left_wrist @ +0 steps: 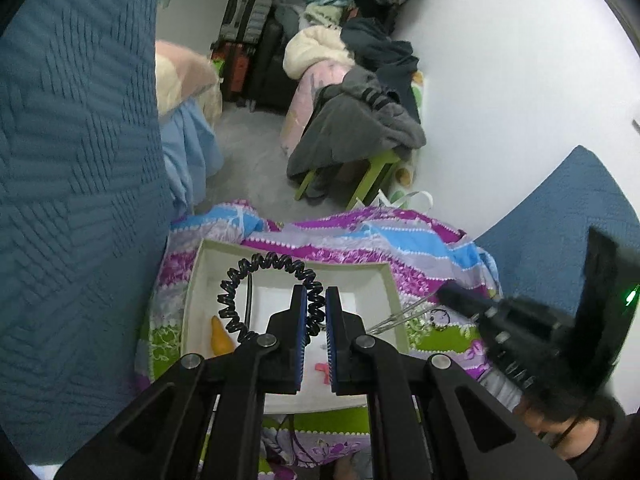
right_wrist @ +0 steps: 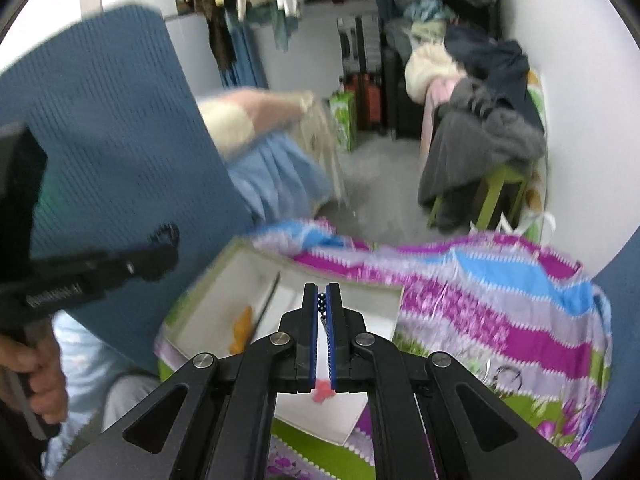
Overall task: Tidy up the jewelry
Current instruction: 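Open both grippers to drop the hair tie and chain into the box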
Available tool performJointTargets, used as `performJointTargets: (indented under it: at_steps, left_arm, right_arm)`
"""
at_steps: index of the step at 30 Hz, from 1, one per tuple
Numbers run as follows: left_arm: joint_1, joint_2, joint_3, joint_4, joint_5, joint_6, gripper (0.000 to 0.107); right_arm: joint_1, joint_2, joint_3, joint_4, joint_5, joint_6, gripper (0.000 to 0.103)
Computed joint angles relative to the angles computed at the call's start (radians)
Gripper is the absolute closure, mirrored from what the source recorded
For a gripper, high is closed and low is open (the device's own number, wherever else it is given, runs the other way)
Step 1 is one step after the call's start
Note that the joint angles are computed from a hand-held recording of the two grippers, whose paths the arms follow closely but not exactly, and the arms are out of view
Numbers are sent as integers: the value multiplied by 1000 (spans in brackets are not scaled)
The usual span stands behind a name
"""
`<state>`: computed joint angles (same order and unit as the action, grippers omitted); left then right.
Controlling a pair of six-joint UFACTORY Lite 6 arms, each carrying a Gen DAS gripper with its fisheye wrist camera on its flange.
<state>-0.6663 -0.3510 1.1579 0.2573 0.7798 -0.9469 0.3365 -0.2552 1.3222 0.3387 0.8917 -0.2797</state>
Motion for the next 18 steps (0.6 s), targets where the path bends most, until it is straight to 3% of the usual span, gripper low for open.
performJointTargets:
  at_steps: [5,15,18]
  left_arm:
    - [39,19,-137,-61,-123,39,100]
    - [36,38,-310,-130,-222,71,99]
    - [26,17,-313,-103,-200,39,98]
  right_arm:
    - [58,4,-168,-46,-73,39,101]
    - [63,11,-289,-58,-85,49,100]
    - [51,12,-277,-46,-71,36,93]
